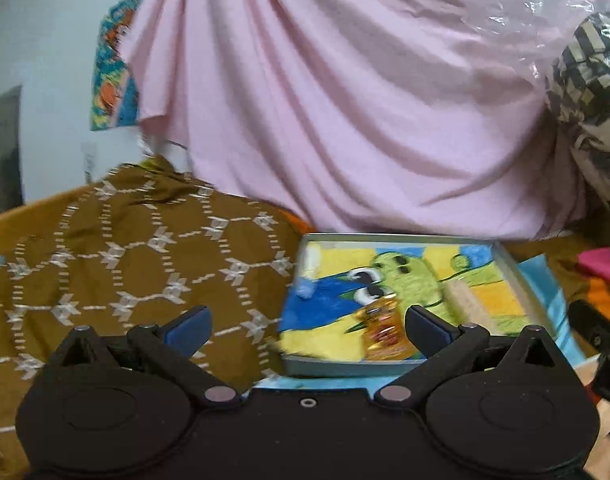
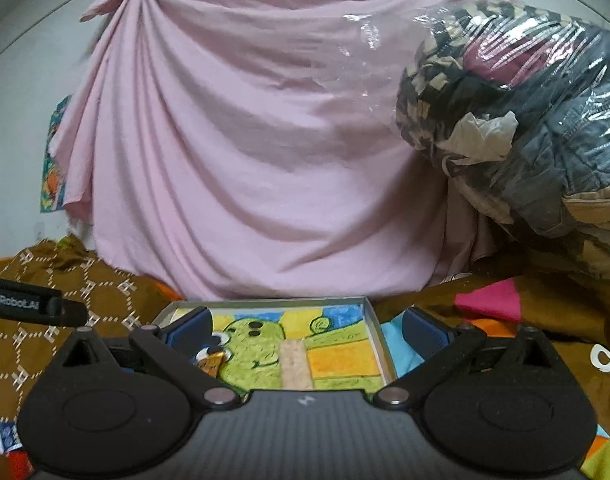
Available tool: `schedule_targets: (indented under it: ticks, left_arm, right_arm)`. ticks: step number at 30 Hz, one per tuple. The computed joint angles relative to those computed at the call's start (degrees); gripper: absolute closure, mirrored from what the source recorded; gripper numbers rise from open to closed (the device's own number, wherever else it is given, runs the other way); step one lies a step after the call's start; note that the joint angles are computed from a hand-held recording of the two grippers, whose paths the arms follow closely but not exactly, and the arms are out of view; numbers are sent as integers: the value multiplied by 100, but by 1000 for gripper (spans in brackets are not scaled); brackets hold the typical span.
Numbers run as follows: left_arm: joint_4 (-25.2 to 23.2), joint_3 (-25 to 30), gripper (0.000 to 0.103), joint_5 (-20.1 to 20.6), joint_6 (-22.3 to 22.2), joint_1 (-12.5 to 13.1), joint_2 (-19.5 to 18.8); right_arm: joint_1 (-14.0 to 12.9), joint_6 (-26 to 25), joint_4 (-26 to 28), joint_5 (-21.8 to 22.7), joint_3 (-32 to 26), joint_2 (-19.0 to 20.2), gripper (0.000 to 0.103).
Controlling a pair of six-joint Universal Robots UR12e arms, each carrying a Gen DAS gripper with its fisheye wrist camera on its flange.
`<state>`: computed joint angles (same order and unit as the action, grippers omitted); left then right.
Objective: Organize snacks
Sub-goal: 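Move both grippers back over the remaining snack pile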
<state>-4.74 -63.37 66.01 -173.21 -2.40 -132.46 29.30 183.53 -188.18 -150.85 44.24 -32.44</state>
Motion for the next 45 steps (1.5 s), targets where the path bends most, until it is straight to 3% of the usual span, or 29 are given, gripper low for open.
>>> schedule_targets:
  ticks: [5,11,20,29,45]
  left_arm:
    - [352,-492,1,211,225,131,213]
    - [4,-833,1,241,620,264,406]
    - [-638,-1262,1,166,1385,420,586]
    - [-1518,-1255,1,-126,1789,496,583]
    - [-2294,-1014,1,-13,2180,349,443]
  right_arm:
    - [110,424,489,182,272,-158,0]
    - [232,1464,1394,607,808,-486,0]
    - [324,1859,2579,1491,1295,-839,0]
    - [327,1557,3748,2051,1069,-782,0]
    - [179,1559,4606,2558,795,-683,0]
